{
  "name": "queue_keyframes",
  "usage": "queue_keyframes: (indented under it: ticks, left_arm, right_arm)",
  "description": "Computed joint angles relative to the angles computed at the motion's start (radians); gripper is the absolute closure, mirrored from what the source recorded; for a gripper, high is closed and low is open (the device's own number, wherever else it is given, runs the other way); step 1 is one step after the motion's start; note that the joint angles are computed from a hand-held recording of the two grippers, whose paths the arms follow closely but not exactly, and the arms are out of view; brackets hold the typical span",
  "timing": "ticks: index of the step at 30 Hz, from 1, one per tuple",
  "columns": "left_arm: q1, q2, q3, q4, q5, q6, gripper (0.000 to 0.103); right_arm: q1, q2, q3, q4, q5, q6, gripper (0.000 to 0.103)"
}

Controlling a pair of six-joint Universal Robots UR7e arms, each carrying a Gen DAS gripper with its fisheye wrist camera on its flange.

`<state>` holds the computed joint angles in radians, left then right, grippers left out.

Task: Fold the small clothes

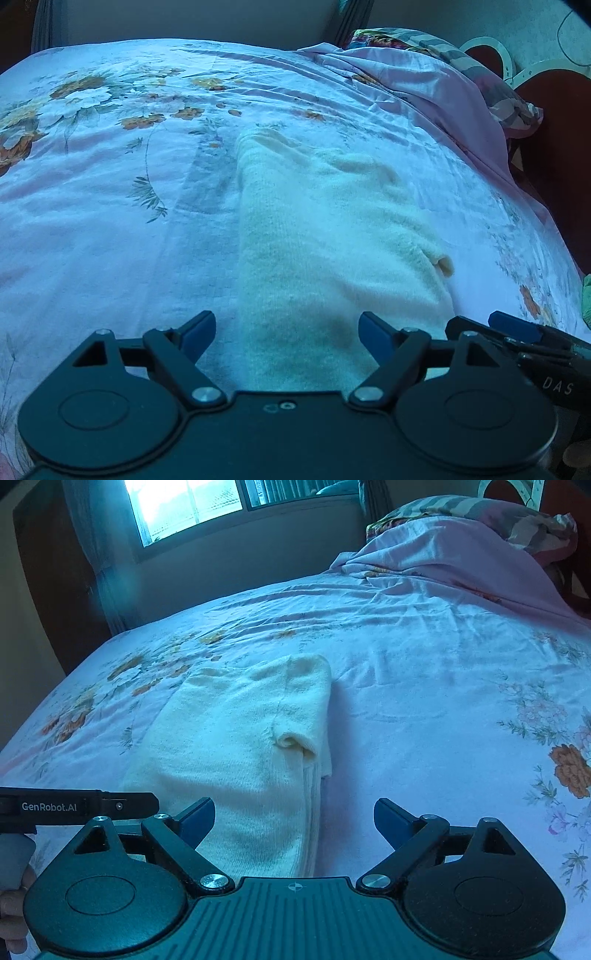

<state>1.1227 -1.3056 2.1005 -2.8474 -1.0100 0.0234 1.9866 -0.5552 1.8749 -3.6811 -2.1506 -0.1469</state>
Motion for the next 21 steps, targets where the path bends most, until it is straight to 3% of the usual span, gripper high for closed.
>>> queue_keyframes:
  ticks: [9, 11, 13, 18, 21]
  left_arm:
    - [0.115, 0.054, -0.108, 0.068, -0.222, -0.017, 0.023]
    - [0.134, 0.073, -0.133, 0.072, -0.267, -0.018, 0.024]
    - [0.149, 0.094, -0.158, 0.077, -0.304, -0.024, 0.026]
    - [0.17, 0.142, -0.199, 0.058, -0.355, -0.065, 0.036]
    - [0.165, 0.158, -0.206, 0.041, -0.333, -0.095, 0.052]
  right_arm:
    - [-0.103, -0.038, -0.02, 0.093, 0.196, 0.169, 0.011]
    - [-0.128, -0.042, -0.034, 0.11, 0.262, 0.195, 0.024]
    - [-0.145, -0.036, -0.061, 0.142, 0.292, 0.221, 0.044]
    - [-0.18, -0.007, -0.13, 0.176, 0.36, 0.268, 0.046]
    - [-0.177, 0.01, -0.179, 0.226, 0.347, 0.272, 0.067]
